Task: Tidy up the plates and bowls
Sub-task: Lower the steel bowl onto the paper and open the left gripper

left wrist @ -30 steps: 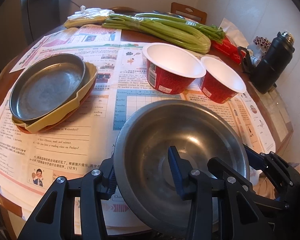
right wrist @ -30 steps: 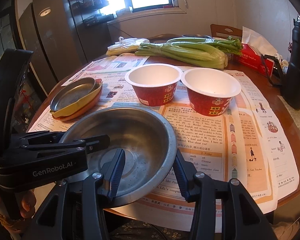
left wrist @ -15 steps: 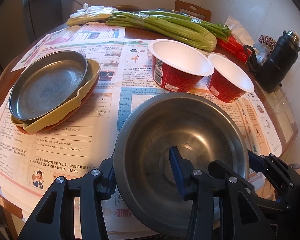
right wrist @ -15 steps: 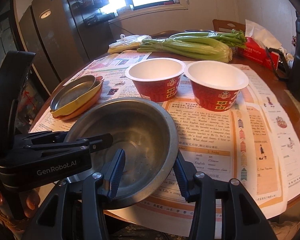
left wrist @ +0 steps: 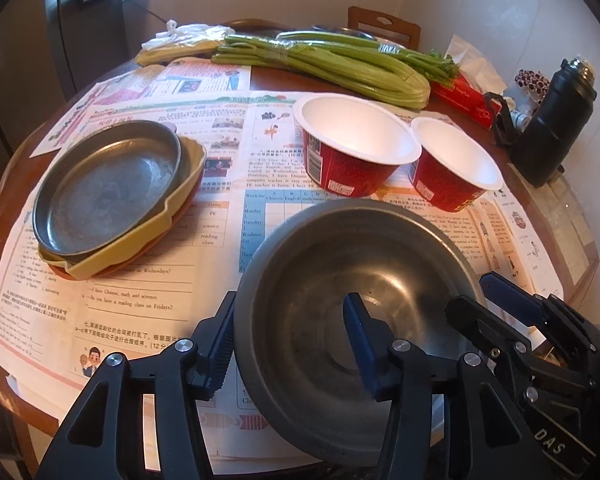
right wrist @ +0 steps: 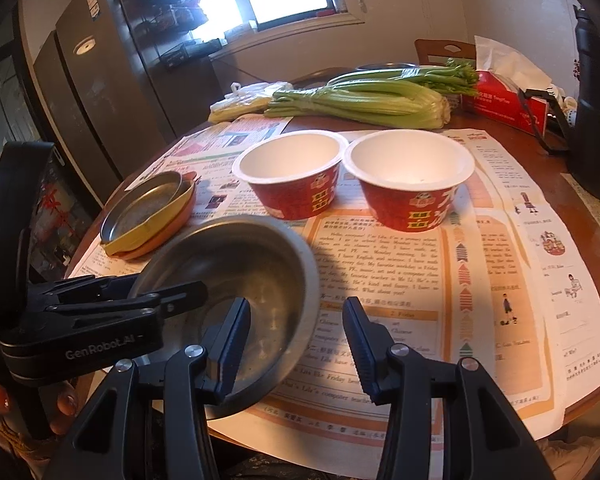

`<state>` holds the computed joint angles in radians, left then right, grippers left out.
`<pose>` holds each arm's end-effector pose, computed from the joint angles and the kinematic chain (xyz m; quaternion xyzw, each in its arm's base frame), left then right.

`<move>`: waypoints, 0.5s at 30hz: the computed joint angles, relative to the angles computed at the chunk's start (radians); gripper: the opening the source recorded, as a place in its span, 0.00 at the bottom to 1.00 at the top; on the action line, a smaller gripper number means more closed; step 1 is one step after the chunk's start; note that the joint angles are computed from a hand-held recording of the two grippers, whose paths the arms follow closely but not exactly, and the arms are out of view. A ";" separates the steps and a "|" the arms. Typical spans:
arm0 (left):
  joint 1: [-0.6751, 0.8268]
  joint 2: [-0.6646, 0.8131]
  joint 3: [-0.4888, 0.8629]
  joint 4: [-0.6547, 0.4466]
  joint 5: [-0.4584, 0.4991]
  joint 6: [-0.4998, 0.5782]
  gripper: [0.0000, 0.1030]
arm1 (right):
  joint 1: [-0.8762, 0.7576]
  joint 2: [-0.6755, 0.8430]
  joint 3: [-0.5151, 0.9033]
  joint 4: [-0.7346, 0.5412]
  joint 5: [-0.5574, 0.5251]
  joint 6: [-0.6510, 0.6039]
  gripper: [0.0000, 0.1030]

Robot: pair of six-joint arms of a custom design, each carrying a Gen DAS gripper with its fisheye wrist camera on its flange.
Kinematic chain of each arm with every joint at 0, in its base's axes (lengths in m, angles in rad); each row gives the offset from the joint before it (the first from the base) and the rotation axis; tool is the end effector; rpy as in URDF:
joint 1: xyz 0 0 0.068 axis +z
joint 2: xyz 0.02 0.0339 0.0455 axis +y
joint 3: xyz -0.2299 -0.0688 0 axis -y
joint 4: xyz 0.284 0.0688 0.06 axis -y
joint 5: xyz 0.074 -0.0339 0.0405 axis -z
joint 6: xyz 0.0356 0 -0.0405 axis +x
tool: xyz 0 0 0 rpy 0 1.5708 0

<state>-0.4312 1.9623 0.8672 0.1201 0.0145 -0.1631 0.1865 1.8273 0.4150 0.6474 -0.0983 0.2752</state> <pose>0.3201 -0.1479 0.0103 0.1299 0.9471 -0.0926 0.2786 0.2562 0.0519 -0.0109 0.0215 0.9187 0.1336 0.3709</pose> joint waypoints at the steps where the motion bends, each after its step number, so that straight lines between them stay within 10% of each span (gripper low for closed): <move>1: 0.001 -0.006 -0.003 0.000 0.000 0.002 0.53 | -0.004 -0.002 -0.001 -0.002 -0.003 0.004 0.47; 15: 0.030 -0.162 -0.120 0.044 0.024 0.037 0.53 | -0.014 -0.059 -0.025 -0.016 -0.004 0.024 0.47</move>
